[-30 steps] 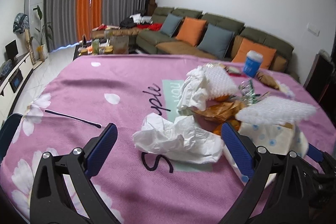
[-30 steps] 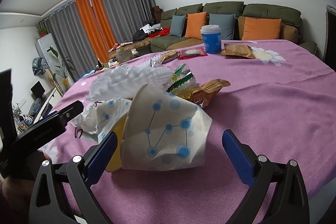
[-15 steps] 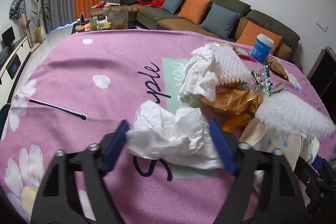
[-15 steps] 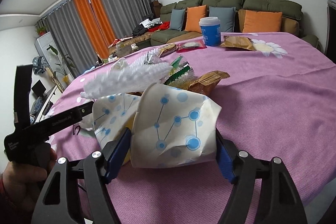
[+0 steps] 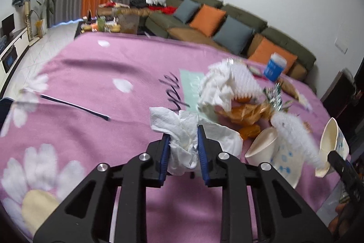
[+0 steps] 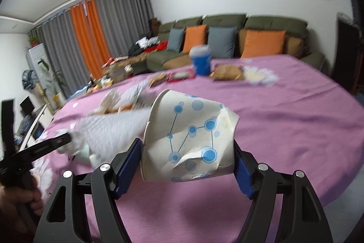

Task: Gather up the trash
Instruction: 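Carry tissue and paper cup to the teal bin and release both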

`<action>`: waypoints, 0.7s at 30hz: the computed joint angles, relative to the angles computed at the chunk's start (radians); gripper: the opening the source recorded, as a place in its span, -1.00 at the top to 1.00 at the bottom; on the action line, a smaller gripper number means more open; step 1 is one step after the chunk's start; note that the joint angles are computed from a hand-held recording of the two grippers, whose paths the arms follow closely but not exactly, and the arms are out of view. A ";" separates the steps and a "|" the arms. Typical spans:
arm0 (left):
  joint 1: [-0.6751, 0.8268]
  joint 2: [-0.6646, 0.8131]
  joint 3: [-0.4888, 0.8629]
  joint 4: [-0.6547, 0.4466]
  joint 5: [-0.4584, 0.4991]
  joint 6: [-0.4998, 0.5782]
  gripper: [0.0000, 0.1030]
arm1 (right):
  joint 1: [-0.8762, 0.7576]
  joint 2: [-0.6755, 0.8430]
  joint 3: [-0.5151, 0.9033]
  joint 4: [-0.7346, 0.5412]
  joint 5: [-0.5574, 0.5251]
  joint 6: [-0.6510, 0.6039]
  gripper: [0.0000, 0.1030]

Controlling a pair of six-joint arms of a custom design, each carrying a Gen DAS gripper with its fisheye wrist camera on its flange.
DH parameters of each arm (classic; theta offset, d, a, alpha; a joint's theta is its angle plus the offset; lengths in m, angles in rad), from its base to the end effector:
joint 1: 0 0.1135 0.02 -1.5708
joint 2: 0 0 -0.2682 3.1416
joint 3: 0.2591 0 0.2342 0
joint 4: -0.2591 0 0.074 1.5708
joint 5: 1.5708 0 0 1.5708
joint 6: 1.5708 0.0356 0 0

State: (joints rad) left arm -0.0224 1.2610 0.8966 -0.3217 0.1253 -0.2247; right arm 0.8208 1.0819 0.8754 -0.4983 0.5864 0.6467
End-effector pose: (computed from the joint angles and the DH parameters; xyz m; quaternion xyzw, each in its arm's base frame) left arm 0.2556 -0.0102 0.2751 -0.0644 0.9001 -0.1088 0.4170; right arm 0.1554 0.1379 0.2954 0.0453 0.8762 0.0742 0.4740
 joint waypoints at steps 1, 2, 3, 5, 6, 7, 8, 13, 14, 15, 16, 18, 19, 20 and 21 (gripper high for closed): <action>0.016 -0.024 -0.007 -0.002 0.009 0.001 0.56 | 0.007 -0.009 0.007 -0.005 0.027 -0.011 -0.39; 0.041 -0.056 -0.015 -0.005 0.023 0.003 0.56 | 0.013 -0.019 0.018 -0.007 0.052 -0.028 -0.39; 0.064 -0.087 -0.021 -0.009 0.033 0.008 0.56 | 0.024 -0.025 0.033 -0.006 0.077 -0.048 -0.39; 0.108 -0.141 -0.022 -0.031 0.043 0.021 0.56 | 0.056 -0.024 0.066 0.015 0.117 -0.098 -0.39; 0.141 -0.169 -0.023 -0.043 0.059 0.030 0.56 | 0.065 -0.015 0.078 0.030 0.121 -0.117 -0.39; 0.178 -0.197 -0.023 -0.057 0.078 0.042 0.56 | 0.077 -0.003 0.091 0.050 0.124 -0.143 -0.39; 0.221 -0.226 -0.022 -0.077 0.100 0.057 0.56 | 0.095 0.019 0.111 0.081 0.121 -0.180 -0.39; 0.459 -0.316 -0.006 -0.150 0.229 0.135 0.56 | 0.130 0.134 0.191 0.208 0.024 -0.300 -0.39; 0.525 -0.327 -0.001 -0.164 0.265 0.155 0.56 | 0.138 0.151 0.204 0.221 0.009 -0.309 -0.39; 0.592 -0.335 0.004 -0.176 0.300 0.175 0.56 | 0.145 0.180 0.226 0.240 -0.009 -0.330 -0.39; 0.656 -0.340 0.010 -0.187 0.336 0.197 0.56 | 0.157 0.218 0.262 0.248 -0.024 -0.347 -0.39; 0.775 -0.335 0.023 -0.203 0.402 0.238 0.56 | 0.172 0.288 0.326 0.277 -0.078 -0.381 -0.39; 0.852 -0.330 0.035 -0.217 0.445 0.266 0.56 | 0.182 0.321 0.360 0.283 -0.095 -0.399 -0.39; 0.898 -0.326 0.041 -0.223 0.468 0.284 0.56 | 0.191 0.362 0.401 0.289 -0.122 -0.413 -0.39; 0.958 -0.317 0.052 -0.230 0.497 0.305 0.56 | 0.202 0.406 0.445 0.298 -0.149 -0.431 -0.39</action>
State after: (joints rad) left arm 0.9360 0.9445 0.9483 -0.5515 0.6226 0.0799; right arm 1.0230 1.4884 1.3209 -0.2006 0.4373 0.2155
